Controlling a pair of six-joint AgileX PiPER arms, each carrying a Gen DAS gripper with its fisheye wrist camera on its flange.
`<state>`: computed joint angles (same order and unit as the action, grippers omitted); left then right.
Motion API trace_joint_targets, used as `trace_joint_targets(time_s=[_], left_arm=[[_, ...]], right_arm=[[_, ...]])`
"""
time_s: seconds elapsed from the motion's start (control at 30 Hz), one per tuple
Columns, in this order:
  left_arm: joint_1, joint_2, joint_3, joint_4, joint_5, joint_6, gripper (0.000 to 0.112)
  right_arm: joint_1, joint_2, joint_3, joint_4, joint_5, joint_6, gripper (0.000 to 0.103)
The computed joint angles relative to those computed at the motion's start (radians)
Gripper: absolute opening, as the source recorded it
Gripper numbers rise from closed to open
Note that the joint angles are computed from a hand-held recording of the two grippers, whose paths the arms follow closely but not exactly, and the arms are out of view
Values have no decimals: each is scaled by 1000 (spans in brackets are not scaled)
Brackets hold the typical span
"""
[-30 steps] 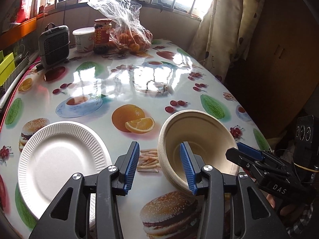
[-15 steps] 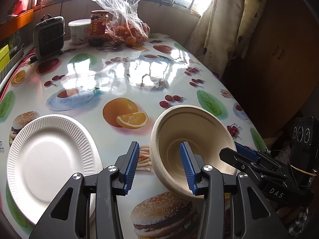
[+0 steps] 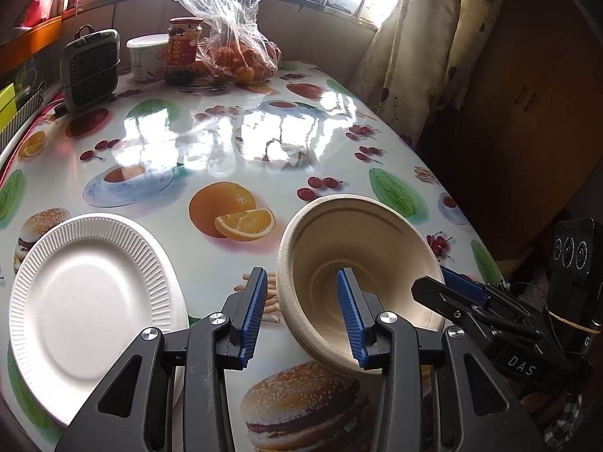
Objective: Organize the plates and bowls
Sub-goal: 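Close both grippers on the rim of the nested beige bowl stack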
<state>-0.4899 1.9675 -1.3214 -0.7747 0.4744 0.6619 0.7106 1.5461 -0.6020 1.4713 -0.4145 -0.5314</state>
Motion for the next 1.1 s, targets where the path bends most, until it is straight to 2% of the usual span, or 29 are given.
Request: trace_joint_targets(time_s=[0.17, 0.47, 0.5, 0.63, 1.1], left_arm=[[2, 7, -7, 7, 9, -12, 35], [6, 27, -24, 19, 31, -39, 31], [7, 28, -26, 23, 32, -47, 28], [9, 30, -26, 31, 29, -58, 21], [9, 22, -15, 23, 17, -60, 20]], right_arm=[[3, -2, 2, 0, -1, 5, 47], [11, 4, -13, 40, -7, -29, 31], [10, 4, -13, 38, -7, -25, 30], [13, 2, -5, 28, -13, -5, 29], [0, 2, -2, 4, -7, 13, 29]])
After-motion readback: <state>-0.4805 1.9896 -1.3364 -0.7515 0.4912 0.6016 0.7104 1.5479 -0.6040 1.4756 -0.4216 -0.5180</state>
